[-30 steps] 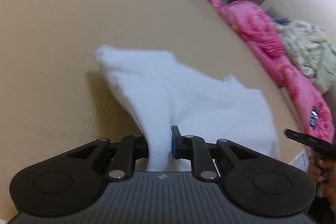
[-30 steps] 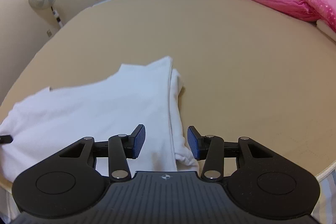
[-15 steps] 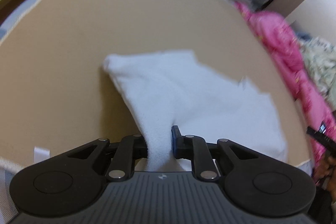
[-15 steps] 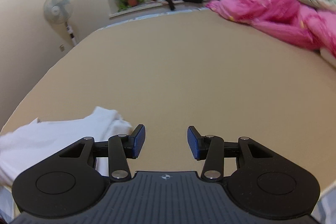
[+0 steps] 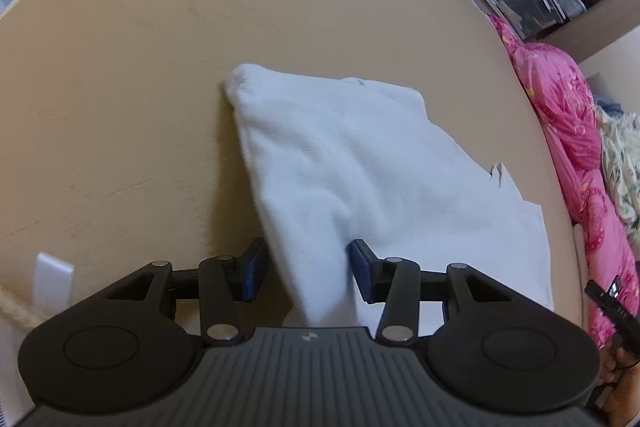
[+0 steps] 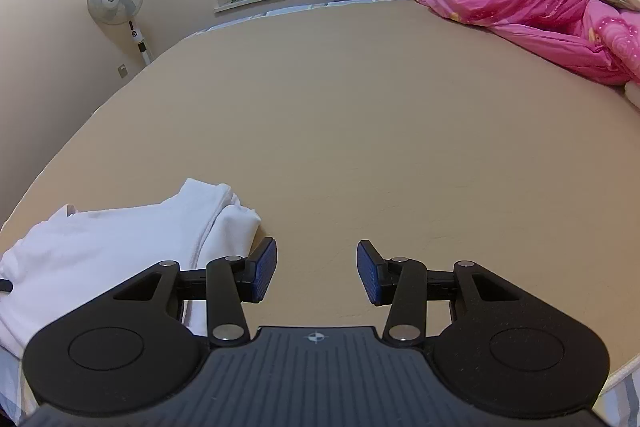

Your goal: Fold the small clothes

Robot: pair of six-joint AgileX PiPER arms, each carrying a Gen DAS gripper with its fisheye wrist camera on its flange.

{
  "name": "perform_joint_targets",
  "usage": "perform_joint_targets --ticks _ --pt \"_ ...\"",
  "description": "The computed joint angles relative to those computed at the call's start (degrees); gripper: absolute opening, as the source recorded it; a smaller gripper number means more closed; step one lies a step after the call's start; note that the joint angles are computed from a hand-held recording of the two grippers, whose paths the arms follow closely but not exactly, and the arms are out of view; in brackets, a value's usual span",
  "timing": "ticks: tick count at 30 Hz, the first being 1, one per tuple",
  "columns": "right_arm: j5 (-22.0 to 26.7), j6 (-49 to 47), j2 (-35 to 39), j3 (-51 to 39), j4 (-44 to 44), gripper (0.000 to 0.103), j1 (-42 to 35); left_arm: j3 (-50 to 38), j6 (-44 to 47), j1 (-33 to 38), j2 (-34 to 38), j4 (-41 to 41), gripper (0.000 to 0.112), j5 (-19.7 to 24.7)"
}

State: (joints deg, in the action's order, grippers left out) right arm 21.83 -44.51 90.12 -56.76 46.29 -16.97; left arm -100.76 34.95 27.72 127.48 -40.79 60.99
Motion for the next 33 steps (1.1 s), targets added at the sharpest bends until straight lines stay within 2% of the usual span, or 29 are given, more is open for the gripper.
perform_joint_targets --ticks 2,5,7,9,11,14,16,17,18,19,20,21,23,25,27,30,33 --pt "0.18 -0.03 -0.03 -0.05 0.75 0.046 -0.25 1.26 0.86 -1.55 -0.48 0.45 0.019 -1.85" --pt "0.52 -1.45 -0.40 0.13 2.90 0.046 -0.75 6.53 1.07 -4.70 -4.47 3.35 0.013 -8.03" --pt "1.01 -2.53 -0.71 0.13 4.43 0.046 -1.25 9.16 -0.46 -6.76 -8.06 6.30 0.013 -9.98" --pt "1.86 -4.32 -0.88 0.05 6.75 0.046 -2.08 10.13 -4.82 -8.26 -11.21 8.35 0.012 -9.48" --pt "3.05 -7.02 -1.10 -0.05 9.72 0.046 -3.17 9.60 -9.22 -10.43 -13.92 6.99 0.012 -7.27" --pt "3.79 -11.72 -1.39 0.18 13.28 0.046 -4.35 6.84 -17.45 -18.62 -17.01 7.15 0.012 -6.41" --pt "4.02 -12.66 -1.26 0.12 13.90 0.046 -4.89 1.21 -26.71 -26.59 -15.84 10.06 0.014 -5.71" --pt "4.45 -12.74 -1.05 0.00 14.23 0.046 -5.24 -1.90 -30.39 -29.63 -14.50 10.31 0.021 -5.09" --pt "4.81 -12.46 -0.84 -0.19 14.21 0.046 -5.56 -6.74 -33.72 -32.67 -12.10 9.61 0.040 -2.93" --pt "4.95 -11.91 -0.71 -0.34 13.97 0.046 -5.74 -11.92 -35.64 -34.46 -9.59 8.17 0.049 0.54" --pt "5.15 -11.51 -0.57 -0.50 13.87 0.046 -5.93 -14.81 -35.61 -35.53 -8.47 5.58 0.055 2.17" --pt "5.52 -11.37 -0.48 -0.62 14.06 0.046 -6.17 -15.40 -33.79 -36.07 -8.98 2.62 0.055 1.89" --pt "6.56 -11.82 -0.62 -0.58 15.14 0.046 -6.76 -10.49 -25.43 -35.33 -12.62 -4.67 0.055 -1.22" --pt "7.30 -13.20 -1.02 -0.30 16.58 0.046 -6.95 -2.97 -18.01 -33.97 -16.94 -8.56 0.055 -3.52" --pt "8.67 -14.84 -1.09 -0.22 18.26 0.046 -7.23 4.94 -12.57 -32.53 -20.84 -7.74 0.055 -7.30" --pt "11.66 -14.24 -0.15 -0.93 18.69 0.046 -7.00 14.53 -9.62 -29.85 -22.79 -6.49 0.053 -10.31" --pt "12.78 -13.20 0.36 -1.49 18.15 0.046 -5.33 22.76 -5.06 -29.18 -21.99 -9.51 0.044 -14.77"
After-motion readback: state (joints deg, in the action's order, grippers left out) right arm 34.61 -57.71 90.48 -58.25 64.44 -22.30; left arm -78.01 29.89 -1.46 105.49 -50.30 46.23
